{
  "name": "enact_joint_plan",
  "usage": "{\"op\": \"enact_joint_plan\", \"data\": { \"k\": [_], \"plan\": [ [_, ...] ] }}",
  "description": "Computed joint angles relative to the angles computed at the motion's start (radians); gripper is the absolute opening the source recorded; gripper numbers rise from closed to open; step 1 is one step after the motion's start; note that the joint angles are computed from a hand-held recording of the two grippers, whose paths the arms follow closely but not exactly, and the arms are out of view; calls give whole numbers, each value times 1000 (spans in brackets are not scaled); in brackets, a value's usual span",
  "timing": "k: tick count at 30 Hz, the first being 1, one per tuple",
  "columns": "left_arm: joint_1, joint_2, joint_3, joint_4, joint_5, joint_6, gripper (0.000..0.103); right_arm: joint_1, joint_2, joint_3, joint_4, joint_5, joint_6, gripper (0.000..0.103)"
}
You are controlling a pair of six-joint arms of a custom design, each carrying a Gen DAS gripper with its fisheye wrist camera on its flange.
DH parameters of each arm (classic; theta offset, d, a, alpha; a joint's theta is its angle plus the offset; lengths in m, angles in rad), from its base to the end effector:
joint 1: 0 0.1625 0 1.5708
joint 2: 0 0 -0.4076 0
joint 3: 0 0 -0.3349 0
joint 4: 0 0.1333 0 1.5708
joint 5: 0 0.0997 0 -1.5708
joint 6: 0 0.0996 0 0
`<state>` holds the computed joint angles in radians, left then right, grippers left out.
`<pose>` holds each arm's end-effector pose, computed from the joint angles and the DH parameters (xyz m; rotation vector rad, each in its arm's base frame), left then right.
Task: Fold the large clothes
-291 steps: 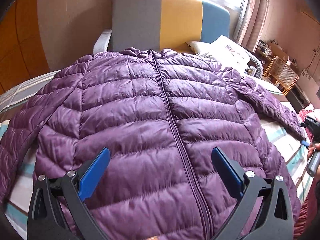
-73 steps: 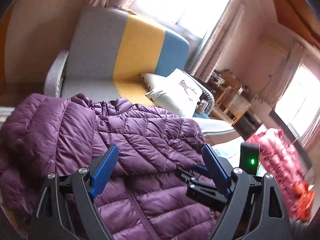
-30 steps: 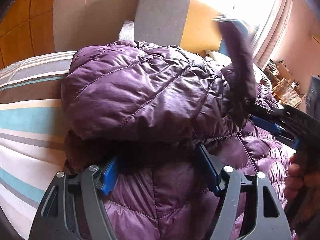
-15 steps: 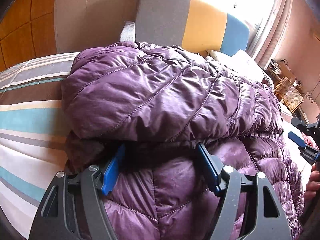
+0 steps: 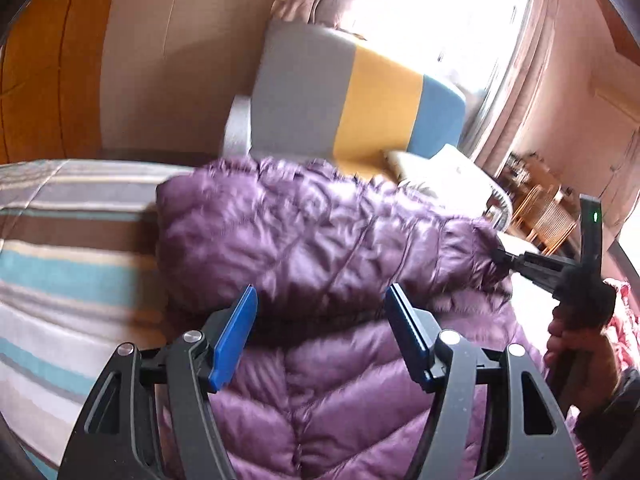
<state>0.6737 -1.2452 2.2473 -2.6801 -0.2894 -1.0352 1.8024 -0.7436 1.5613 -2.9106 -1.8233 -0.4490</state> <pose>-0.1800 -0.4364 0.2489 -0.2310 2.1099 -1.3656 0.2578 -0.6210 0.1602 0.8316 -2.6287 0.6938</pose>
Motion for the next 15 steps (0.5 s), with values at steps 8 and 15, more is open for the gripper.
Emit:
{"op": "enact_joint_plan", "data": {
  "k": [8,15],
  "plan": [
    [140,7,-167,298,-3,-101,65,25,92,-121,-36,-111,-45,7],
    [225,30,-246,550,-25,-221,65,-1,132,-114,-51,-191,-38,5]
  ]
}}
